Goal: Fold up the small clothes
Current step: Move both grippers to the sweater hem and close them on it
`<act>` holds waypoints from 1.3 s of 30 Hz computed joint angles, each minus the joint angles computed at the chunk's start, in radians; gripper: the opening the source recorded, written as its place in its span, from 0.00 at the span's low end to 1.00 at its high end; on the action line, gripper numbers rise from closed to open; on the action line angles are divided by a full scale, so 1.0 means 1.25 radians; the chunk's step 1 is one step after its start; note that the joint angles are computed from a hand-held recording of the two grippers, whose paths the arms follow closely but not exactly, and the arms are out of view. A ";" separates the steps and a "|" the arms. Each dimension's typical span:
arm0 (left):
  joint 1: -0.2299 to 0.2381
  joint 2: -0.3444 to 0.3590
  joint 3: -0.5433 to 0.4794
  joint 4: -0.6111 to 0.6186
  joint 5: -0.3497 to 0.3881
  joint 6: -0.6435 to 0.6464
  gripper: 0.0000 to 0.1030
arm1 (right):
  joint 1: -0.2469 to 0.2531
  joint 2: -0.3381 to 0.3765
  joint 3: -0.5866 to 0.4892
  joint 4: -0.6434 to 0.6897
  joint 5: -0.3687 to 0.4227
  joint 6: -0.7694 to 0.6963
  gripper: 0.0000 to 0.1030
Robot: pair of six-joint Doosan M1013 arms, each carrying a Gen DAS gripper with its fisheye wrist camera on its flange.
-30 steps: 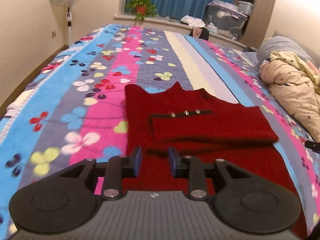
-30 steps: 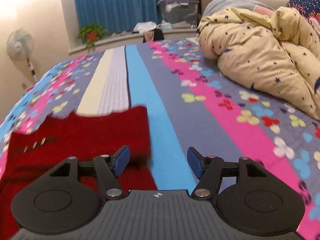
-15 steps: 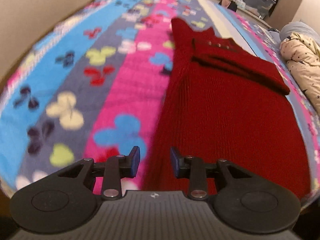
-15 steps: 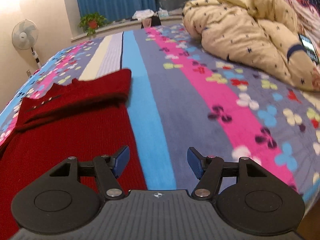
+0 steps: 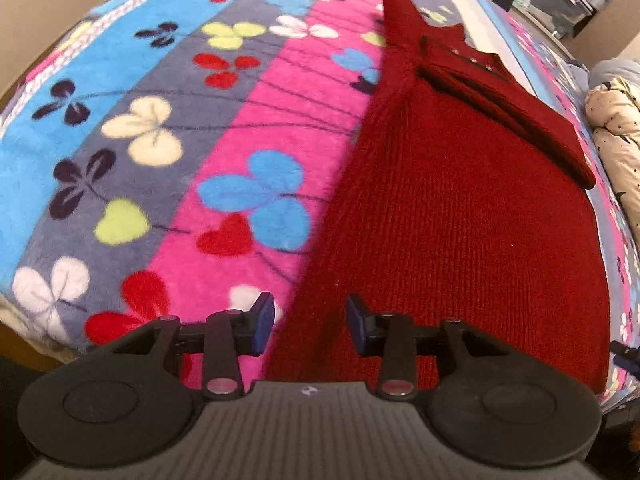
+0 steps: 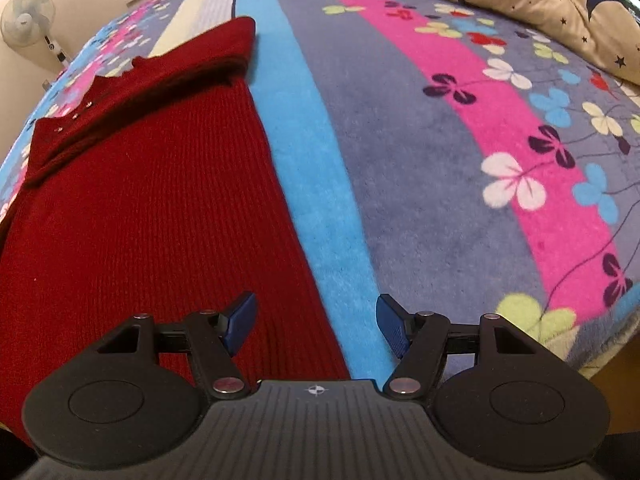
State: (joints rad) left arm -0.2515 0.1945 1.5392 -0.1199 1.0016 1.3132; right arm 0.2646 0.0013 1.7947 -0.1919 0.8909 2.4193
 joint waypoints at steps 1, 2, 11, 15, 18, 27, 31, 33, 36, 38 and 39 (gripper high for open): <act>0.001 0.004 -0.004 -0.007 0.014 0.008 0.43 | -0.004 0.001 0.001 0.028 0.004 -0.024 0.65; 0.000 0.008 -0.006 -0.013 0.026 0.019 0.43 | -0.007 0.004 -0.001 0.049 0.013 -0.045 0.65; -0.014 0.012 -0.004 0.023 0.040 0.047 0.43 | 0.003 0.023 -0.017 0.054 0.060 -0.095 0.64; -0.014 0.013 -0.005 0.026 0.041 0.053 0.43 | 0.003 0.023 -0.018 0.051 0.064 -0.104 0.64; -0.015 0.013 -0.006 0.028 0.041 0.051 0.43 | 0.003 0.024 -0.019 0.052 0.065 -0.106 0.63; -0.018 0.013 -0.004 0.038 0.043 0.064 0.41 | -0.001 0.025 -0.019 0.086 0.053 -0.142 0.43; -0.018 0.007 0.002 0.020 0.027 0.090 0.13 | 0.003 0.021 -0.018 0.088 0.040 -0.160 0.22; -0.016 -0.001 0.006 -0.004 0.008 0.117 0.12 | -0.002 0.007 -0.009 0.096 0.005 -0.151 0.08; -0.013 -0.031 0.026 -0.058 -0.056 0.182 0.11 | -0.019 -0.030 0.014 0.143 -0.093 -0.146 0.07; -0.015 -0.052 0.037 -0.085 -0.096 0.227 0.11 | -0.024 -0.047 0.019 0.156 -0.135 -0.149 0.07; -0.016 -0.061 0.041 -0.096 -0.111 0.246 0.11 | -0.026 -0.057 0.020 0.165 -0.155 -0.155 0.07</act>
